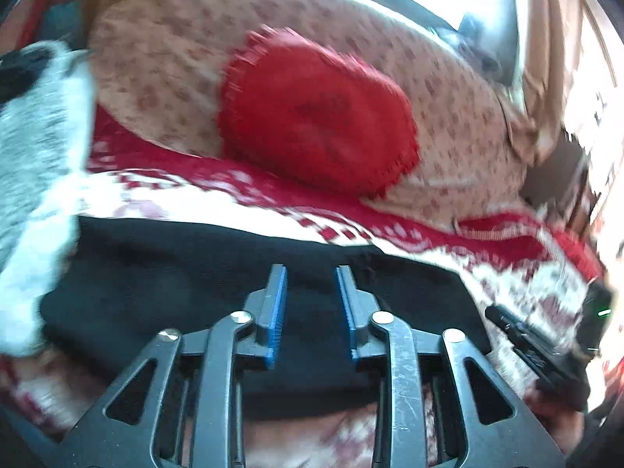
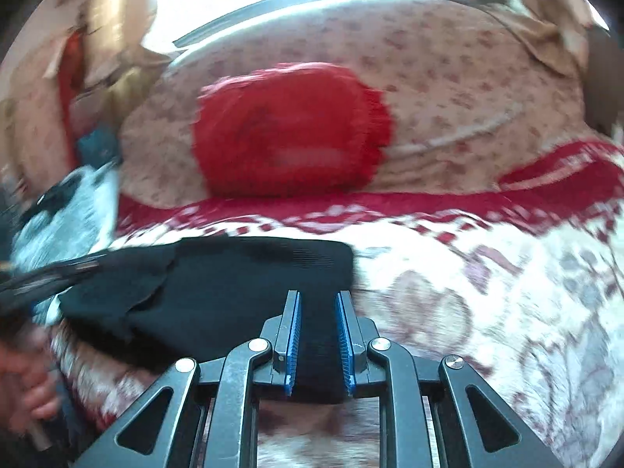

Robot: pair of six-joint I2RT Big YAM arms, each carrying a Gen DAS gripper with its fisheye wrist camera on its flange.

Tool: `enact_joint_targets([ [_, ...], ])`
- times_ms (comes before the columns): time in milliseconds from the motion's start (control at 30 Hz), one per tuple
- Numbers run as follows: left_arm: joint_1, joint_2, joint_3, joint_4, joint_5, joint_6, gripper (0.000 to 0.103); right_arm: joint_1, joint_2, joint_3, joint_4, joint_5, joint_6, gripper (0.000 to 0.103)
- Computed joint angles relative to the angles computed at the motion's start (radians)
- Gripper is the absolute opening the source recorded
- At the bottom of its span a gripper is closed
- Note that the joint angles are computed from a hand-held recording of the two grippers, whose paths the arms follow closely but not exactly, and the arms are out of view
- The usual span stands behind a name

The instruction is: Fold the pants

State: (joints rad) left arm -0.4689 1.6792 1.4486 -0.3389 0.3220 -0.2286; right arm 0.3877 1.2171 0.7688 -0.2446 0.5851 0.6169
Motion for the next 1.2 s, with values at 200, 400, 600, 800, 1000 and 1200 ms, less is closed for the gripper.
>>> enact_joint_targets([
  [200, 0.111, -0.127, -0.174, 0.051, -0.023, -0.205, 0.061, -0.11, -0.021, -0.059, -0.017, -0.152, 0.226, 0.019],
  [400, 0.201, -0.082, -0.183, 0.02, 0.062, -0.433, 0.061, -0.084, -0.003, -0.035, -0.041, -0.105, 0.246, 0.032],
  [600, 0.218, 0.015, -0.13, 0.049, 0.15, -0.518, 0.061, -0.093, -0.007, -0.051, -0.006, -0.123, 0.248, 0.032],
  [800, 0.219, 0.022, -0.14, 0.177, 0.127, -0.551, 0.054, -0.086, 0.002, -0.047, 0.0, -0.11, 0.231, 0.032],
  [1000, 0.219, 0.044, -0.118, 0.121, 0.081, -0.532, 0.028, -0.082, 0.005, -0.046, -0.002, -0.099, 0.231, 0.032],
  [1200, 0.217, 0.04, -0.127, 0.13, 0.072, -0.524, 0.021, -0.08, 0.007, -0.043, -0.006, -0.095, 0.232, 0.032],
])
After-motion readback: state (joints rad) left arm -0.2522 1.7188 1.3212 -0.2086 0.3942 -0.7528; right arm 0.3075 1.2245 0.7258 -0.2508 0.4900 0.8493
